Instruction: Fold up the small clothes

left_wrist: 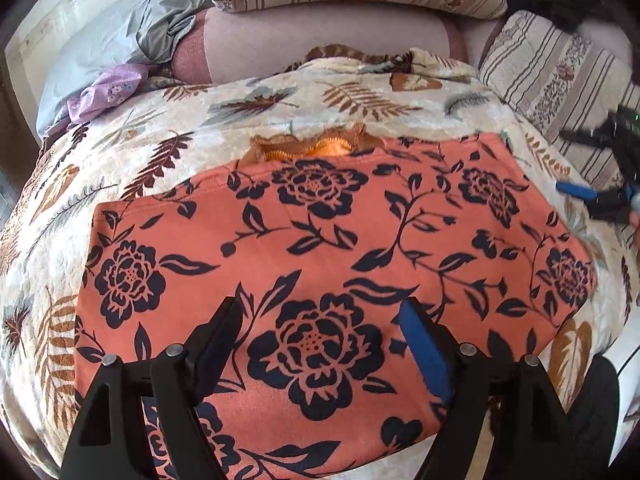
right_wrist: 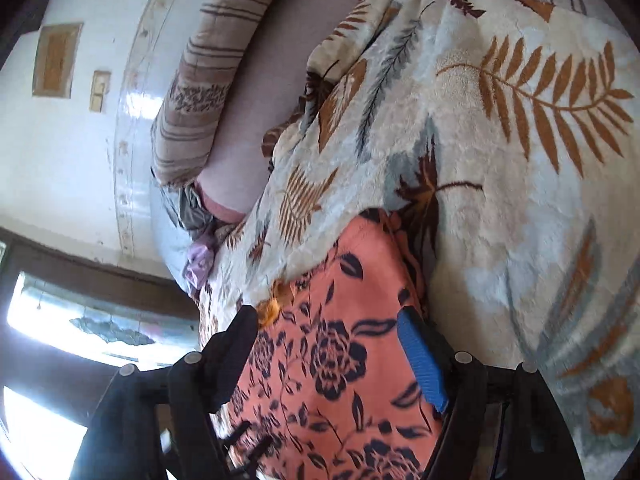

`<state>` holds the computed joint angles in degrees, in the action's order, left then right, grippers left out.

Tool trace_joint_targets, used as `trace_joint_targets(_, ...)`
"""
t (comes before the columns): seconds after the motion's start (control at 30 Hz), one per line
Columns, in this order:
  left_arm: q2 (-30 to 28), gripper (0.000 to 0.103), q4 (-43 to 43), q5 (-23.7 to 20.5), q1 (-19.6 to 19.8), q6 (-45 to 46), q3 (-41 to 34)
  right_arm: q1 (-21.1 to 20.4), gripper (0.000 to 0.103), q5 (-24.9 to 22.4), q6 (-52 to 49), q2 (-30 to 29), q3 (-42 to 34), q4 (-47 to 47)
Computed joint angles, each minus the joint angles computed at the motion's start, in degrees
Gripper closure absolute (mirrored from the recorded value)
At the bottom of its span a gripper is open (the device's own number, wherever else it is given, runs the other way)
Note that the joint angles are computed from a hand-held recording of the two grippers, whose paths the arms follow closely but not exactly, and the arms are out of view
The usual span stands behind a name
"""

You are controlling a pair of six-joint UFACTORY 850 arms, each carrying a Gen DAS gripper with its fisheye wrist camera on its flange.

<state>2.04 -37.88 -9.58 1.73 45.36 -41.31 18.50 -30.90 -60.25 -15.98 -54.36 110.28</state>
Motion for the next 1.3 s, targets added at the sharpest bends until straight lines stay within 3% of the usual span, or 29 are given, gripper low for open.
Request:
trace_joint_targets(0.1, -0.2, 0.022, -6.1, -1.2, -1.4, 5.4, -1.6, -0.6, 0.028, -0.4, 3.7, -1.6, -0.8, -6.2)
trace_joint_targets(0.2, -1.1, 0.022, -11.0, -0.8, -4.0, 11.6, -2.6, -1.5, 0.028, -0.9, 2.2, -4.7, -4.5, -5.8)
trace_joint_targets(0.27, -2.8, 0.022, -5.0, -1.2, -5.8, 6.5, -3.5, -1.5, 0.028, -0.4, 3.7, -8.0, -8.9, -8.9)
trace_joint_targets(0.4, -7.2, 0.022, 16.6, -2.4, -8.1, -14.0, -5.0, -0.9, 0.029, 1.4, 16.2, -15.5, -19.3, -24.2)
trace_joint_targets(0.47, -7.4, 0.021, 16.6, -0.9, -8.2, -14.3, -4.2, 0.3, 0.030, 3.1, 24.8, -18.3, -23.6, -36.2)
trace_joint_targets(0.5, -7.3, 0.020, 14.9, -0.4, -8.2, -12.2, -3.8, 0.9, 0.040, 3.6, 29.2, -19.3, -25.4, -42.2)
trace_joint_targets(0.53, -7.2, 0.020, 15.5, -0.2, -8.3, -12.5, -3.7, 0.9, 0.074, 2.1, 32.0, -20.1, -27.0, -45.7)
trace_joint_targets(0.57, -7.3, 0.020, 16.2, -0.2, -8.4, -12.9, -3.8, 1.3, 0.086, 1.7, 32.9, -20.3, -27.7, -47.3)
trace_joint_targets(0.67, -7.4, 0.019, 12.7, 0.3, -8.2, -8.8, -3.5, 3.9, 0.086, 8.2, 42.5, -17.3, -27.2, -60.4)
trace_joint_targets(0.73, -7.5, 0.018, 11.5, 1.1, -8.3, -7.5, -3.3, 4.4, 0.086, 9.8, 47.4, -18.7, -27.5, -65.7)
trace_joint_targets(0.8, -7.6, 0.018, 17.2, 0.8, -8.7, -13.1, -3.5, 3.6, 0.076, 9.8, 47.1, -19.8, -27.3, -61.4)
trace_joint_targets(0.87, -7.2, 0.018, 16.1, -1.2, -8.1, -11.9, -4.1, 2.9, 0.068, 10.4, 44.7, -17.9, -24.9, -54.8)
trace_joint_targets(0.93, -5.9, 0.018, 13.3, -1.8, -7.0, -9.7, -3.5, 3.1, 0.035, 14.1, 42.8, -14.1, -20.9, -53.2)
trace_joint_targets(0.97, -4.8, 0.019, 10.9, -2.0, -6.2, -7.2, -2.7, 3.4, 0.034, 17.4, 38.6, -11.1, -17.8, -49.0)
trace_joint_targets(1.03, -1.3, 0.019, 0.7, -1.9, -3.7, 2.8, -0.3, 3.7, 0.034, 19.1, 28.7, -5.3, -12.8, -37.0)
trace_joint_targets(1.1, 2.4, 0.019, -9.6, -3.6, 0.0, 12.4, 2.0, 3.8, 0.034, 14.8, 17.7, -0.2, -8.3, -25.0)
trace_joint_targets(1.17, 5.4, 0.019, -16.4, -5.3, 3.8, 18.3, 4.0, 4.3, 0.034, 6.4, 5.8, 3.5, -3.6, -13.0)
trace_joint_targets(1.23, 6.8, 0.019, -18.8, -6.5, 6.9, 21.1, 5.2, 6.0, 0.033, -1.4, -4.3, 4.3, 0.8, -1.7)
trace_joint_targets(1.3, 5.8, 0.019, -14.5, -6.2, 8.6, 17.5, 5.5, 7.9, 0.032, -1.9, -6.4, 3.2, 3.7, 2.3)
